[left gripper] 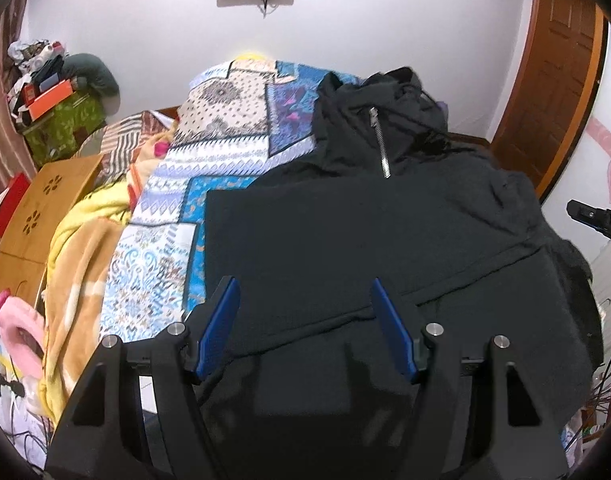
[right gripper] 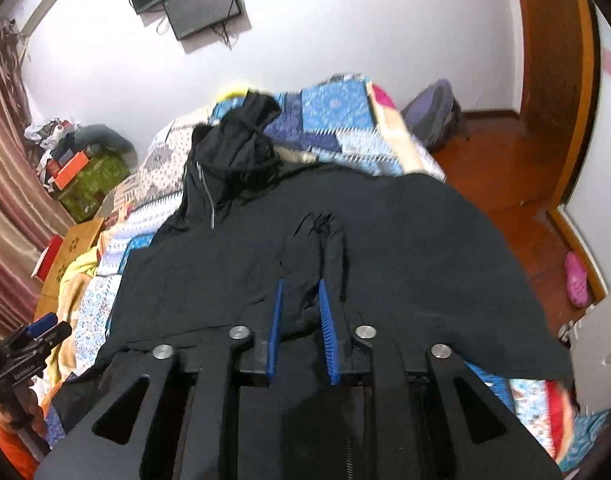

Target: Fold large clothes

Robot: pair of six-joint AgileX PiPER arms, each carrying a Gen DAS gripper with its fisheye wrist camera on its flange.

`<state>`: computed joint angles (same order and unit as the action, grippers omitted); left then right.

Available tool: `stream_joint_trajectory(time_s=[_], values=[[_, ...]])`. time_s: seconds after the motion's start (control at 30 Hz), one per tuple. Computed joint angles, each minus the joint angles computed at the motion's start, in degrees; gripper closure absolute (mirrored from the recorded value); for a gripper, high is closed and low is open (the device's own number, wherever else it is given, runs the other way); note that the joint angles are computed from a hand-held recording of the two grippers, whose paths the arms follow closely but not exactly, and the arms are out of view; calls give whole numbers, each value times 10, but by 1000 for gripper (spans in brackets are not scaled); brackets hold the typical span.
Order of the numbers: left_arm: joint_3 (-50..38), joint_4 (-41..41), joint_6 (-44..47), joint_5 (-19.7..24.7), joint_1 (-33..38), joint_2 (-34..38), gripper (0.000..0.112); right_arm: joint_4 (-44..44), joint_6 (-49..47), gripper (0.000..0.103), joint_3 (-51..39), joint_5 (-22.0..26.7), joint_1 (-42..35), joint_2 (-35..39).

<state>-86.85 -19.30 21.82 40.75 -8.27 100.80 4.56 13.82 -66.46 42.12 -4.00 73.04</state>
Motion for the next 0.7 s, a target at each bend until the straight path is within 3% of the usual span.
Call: stream_joint_trajectory(time_s=[0.03,0.1,0.2,0.37,0.6,0.7], values=[[-5,-1,-2,0,-4,0,45,-10,6,76,0,2,-3,-9],[-20,-4,-4,3,-13,3,45,-42,29,56,0,11,-9,-28],[-53,-5,-10,16,-28,15,45,-76,49,46,10,15,-25,-60],[-102,1,-22,26,-54,33,43,-50,10,42,12,44,-112,-100],[-144,7,-45,19,-89,56,27,31,-63,39,46,70,-251,-122],[-162,13,-62,27,-100,74,26,79,-101,39,76,72,-302,-118]])
